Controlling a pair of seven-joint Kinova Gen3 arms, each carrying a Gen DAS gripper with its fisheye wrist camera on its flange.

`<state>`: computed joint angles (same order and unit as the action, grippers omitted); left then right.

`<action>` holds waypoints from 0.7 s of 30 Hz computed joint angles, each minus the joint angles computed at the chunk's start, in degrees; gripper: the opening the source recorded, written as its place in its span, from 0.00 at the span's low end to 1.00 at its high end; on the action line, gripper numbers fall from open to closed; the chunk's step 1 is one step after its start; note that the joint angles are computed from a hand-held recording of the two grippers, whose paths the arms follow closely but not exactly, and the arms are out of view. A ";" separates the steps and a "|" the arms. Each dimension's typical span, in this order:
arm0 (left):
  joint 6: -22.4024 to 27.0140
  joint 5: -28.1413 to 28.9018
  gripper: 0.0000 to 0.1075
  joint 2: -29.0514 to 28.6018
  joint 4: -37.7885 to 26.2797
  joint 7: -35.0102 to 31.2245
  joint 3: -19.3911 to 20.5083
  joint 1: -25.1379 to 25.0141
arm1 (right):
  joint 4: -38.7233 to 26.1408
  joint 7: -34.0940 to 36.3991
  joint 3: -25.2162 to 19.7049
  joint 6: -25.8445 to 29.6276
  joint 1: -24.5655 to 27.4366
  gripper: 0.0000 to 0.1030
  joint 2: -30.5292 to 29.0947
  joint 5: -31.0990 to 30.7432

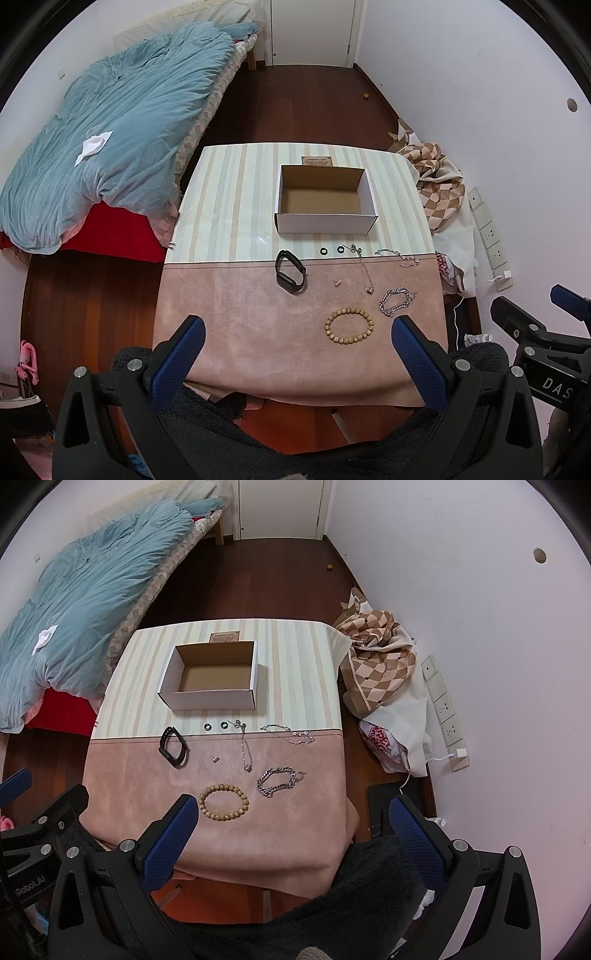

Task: Organize jewelry
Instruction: 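Grasp the wooden bead bracelet with the right tool while the left tool grasps the black band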

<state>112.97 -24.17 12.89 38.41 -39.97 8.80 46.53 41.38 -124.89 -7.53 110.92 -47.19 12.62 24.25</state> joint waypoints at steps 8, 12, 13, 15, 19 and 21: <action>0.17 -0.37 0.96 0.27 -0.54 -0.06 -0.10 0.31 | -0.33 0.11 0.00 -0.01 0.02 1.00 -0.02 0.13; 0.27 -0.76 0.96 0.43 -0.67 0.11 -0.31 0.71 | -0.41 -0.14 0.18 -0.23 -0.08 1.00 0.00 0.54; 0.29 -1.01 0.96 0.45 -0.45 0.13 -0.39 0.80 | -0.36 -0.21 0.23 -0.30 -0.02 1.00 0.10 0.57; -0.27 -1.50 0.96 0.28 0.79 -0.01 -0.62 0.66 | 0.88 -0.92 0.34 -1.25 0.28 1.00 0.11 0.37; -4.46 -3.75 0.96 -1.27 8.32 0.07 -0.54 -0.64 | 6.46 -2.50 0.15 -5.19 2.63 1.00 0.06 -2.08; -6.88 -2.93 0.96 -1.94 13.17 0.28 -0.32 -2.93 | 10.55 -3.34 -0.11 -7.96 3.85 1.00 0.30 -3.20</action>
<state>106.09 -27.10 10.95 51.58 -39.68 8.48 43.60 51.93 -128.23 -7.64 102.96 -43.34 12.92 21.05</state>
